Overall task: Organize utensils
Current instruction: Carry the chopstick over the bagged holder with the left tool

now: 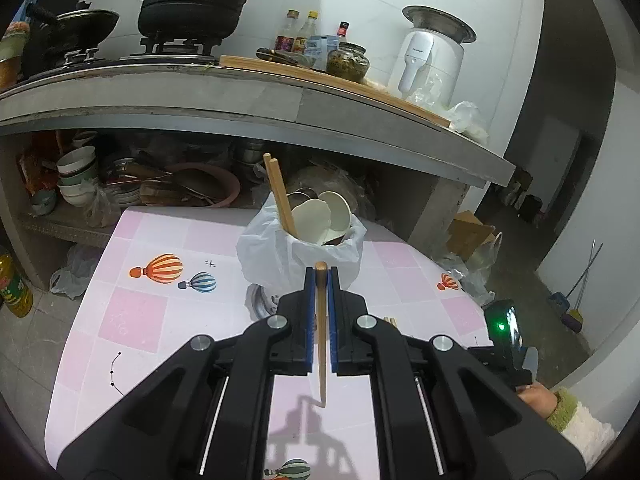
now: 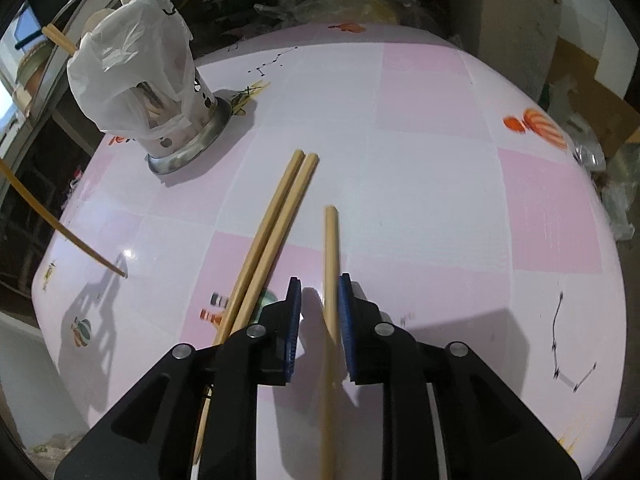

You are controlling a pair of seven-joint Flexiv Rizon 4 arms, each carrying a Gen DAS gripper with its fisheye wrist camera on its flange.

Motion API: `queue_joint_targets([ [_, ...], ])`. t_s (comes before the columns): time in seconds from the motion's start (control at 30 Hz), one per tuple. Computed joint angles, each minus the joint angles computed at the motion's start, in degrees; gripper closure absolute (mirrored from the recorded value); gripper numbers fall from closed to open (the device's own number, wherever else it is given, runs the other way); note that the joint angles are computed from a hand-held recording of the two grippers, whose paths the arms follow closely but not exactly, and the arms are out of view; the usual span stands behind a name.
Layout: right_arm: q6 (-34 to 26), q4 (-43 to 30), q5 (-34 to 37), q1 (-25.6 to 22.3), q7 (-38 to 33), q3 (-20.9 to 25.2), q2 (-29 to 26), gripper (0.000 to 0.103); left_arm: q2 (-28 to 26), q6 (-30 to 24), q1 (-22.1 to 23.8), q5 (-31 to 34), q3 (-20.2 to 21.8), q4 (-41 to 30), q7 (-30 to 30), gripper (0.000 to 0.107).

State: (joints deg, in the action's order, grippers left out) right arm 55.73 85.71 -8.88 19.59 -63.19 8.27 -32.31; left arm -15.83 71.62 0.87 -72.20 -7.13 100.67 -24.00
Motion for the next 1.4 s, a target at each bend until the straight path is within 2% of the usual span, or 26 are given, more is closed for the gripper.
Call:
queue_joint_targets([
  [0.3,-4.0,-5.6,-5.3,2.2,-1.4,-2.4,-3.7,0.082,0.2,-0.1,0.2,-1.3,0.3,0.6,0.3,0.102],
  [0.43,-5.2,-7.2,-4.3,1.8,-1.9,-1.7,-4.3,0.096,0.3,-0.1,0.1,-2.2,0.3,0.8,0.9,0.102],
  [0.5,-5.4,-7.2,-4.3,2.0,-1.5,-2.0,-4.2,0.096,0.3,-0.3,0.1,-2.7,0.4,0.8,1.0,0.102],
  [0.8,2.4,-0.5,-7.7,2.5,2.9,-3.9,2.9,0.096,1.0,-0.5,-0.2,-5.7,0.7,0.8,3.5,0.102],
  [1.17,13.8,7.6,-18.2,2.1,12.4,-7.2,12.9,0.096,1.4,-0.8,-0.9,-6.7,1.3,0.4,4.6,0.102],
  [1.4,16.7,10.1,-25.8,2.0,18.9,-8.2,15.7,0.096,1.5,-1.6,-0.9,-7.7,1.1,-0.8,6.1,0.102],
])
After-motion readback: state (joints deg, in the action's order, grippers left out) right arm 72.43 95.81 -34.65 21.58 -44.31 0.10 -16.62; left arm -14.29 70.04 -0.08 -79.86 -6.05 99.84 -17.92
